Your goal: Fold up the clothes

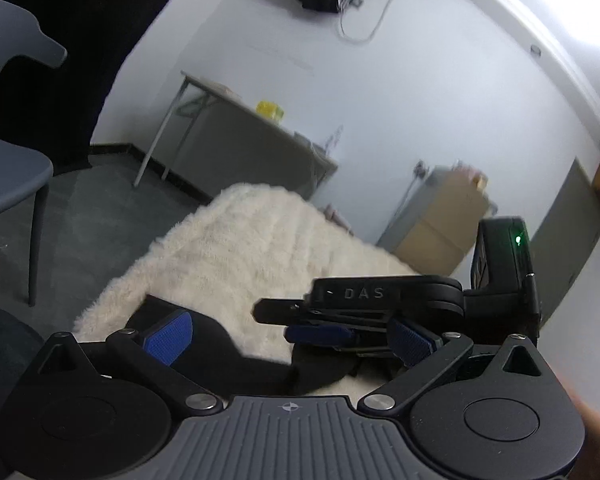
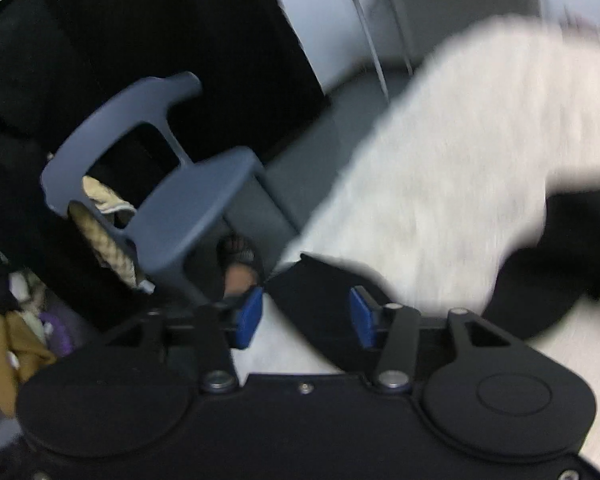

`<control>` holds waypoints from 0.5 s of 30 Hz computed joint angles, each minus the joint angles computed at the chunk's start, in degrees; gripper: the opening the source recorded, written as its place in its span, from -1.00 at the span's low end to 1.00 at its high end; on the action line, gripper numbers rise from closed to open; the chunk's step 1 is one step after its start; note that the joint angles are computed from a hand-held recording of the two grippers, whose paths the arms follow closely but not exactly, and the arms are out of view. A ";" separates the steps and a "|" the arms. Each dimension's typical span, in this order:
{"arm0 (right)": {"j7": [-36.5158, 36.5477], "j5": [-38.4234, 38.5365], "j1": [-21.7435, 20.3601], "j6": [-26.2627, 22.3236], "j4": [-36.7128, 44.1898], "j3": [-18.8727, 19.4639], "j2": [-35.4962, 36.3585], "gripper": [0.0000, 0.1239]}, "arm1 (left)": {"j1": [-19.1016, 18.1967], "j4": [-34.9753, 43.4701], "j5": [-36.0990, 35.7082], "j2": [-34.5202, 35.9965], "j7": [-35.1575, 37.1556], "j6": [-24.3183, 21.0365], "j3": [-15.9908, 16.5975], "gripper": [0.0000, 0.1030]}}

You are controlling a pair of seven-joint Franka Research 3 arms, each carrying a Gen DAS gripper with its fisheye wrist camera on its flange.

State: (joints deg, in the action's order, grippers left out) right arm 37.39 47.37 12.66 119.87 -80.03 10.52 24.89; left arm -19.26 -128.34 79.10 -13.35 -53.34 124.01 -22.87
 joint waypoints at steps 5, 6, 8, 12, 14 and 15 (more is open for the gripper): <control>-1.76 -0.41 -1.32 11.03 -0.41 -1.31 -0.62 -0.08 | -0.08 0.83 0.47 0.71 1.49 -0.06 0.18 0.99; -3.22 -3.28 0.20 17.94 -0.89 -3.23 -0.75 -0.07 | -0.07 0.97 0.40 0.88 1.69 0.23 0.30 0.99; -3.92 -7.57 0.62 25.98 -2.01 -4.18 -0.98 -0.07 | 0.03 1.30 0.13 1.28 2.65 1.50 0.78 0.99; 1.75 -16.47 0.44 33.13 -3.05 -7.18 -0.66 -0.07 | 0.25 2.25 -1.12 2.34 6.13 3.84 1.52 0.99; 3.58 -16.53 -1.93 31.69 -4.17 -6.57 -1.31 -0.07 | 0.37 2.58 -1.13 2.85 7.00 4.78 1.72 0.99; 3.88 -16.58 -2.62 32.07 -6.42 -6.27 -2.33 -0.07 | 0.43 2.73 -1.06 3.06 7.25 5.19 1.81 0.99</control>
